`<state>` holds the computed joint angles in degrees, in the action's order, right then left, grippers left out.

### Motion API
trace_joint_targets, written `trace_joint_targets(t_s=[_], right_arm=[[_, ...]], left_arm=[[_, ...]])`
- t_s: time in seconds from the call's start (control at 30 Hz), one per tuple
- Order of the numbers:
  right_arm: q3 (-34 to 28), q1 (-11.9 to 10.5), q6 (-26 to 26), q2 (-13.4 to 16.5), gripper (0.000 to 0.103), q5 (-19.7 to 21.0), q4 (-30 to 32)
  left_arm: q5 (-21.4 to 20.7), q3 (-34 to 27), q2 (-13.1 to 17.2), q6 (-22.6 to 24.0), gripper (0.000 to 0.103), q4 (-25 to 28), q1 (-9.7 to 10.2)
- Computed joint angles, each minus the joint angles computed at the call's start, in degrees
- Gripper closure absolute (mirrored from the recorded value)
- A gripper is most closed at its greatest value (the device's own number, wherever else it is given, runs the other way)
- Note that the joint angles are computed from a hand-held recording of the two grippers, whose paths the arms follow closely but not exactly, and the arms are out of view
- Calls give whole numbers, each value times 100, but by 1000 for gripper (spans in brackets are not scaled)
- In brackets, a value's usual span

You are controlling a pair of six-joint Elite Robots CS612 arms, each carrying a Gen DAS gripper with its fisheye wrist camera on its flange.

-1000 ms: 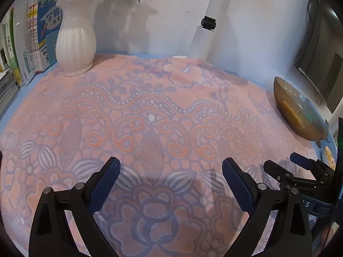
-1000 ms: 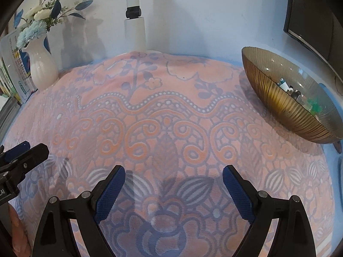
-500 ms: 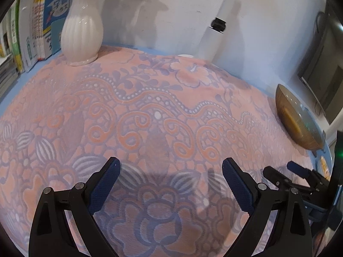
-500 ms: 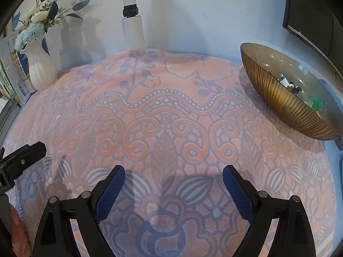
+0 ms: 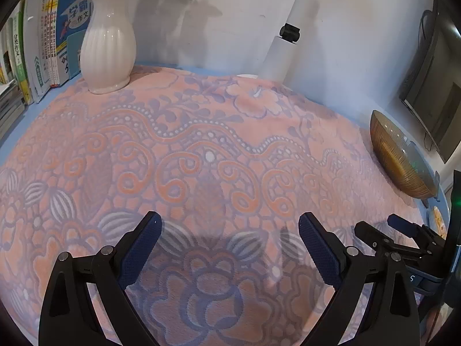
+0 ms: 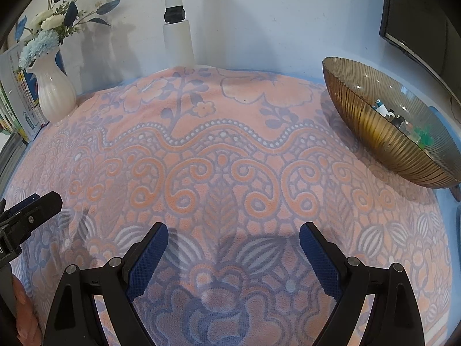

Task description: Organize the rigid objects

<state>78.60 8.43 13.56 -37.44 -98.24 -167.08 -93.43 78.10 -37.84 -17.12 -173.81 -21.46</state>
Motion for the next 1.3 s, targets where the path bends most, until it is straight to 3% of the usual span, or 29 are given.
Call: trace_joint_targets(t_s=[1.3], right_arm=[[12, 12, 84, -22, 11, 7, 20]], left_arm=[[283, -18, -1, 306, 7, 140, -56]])
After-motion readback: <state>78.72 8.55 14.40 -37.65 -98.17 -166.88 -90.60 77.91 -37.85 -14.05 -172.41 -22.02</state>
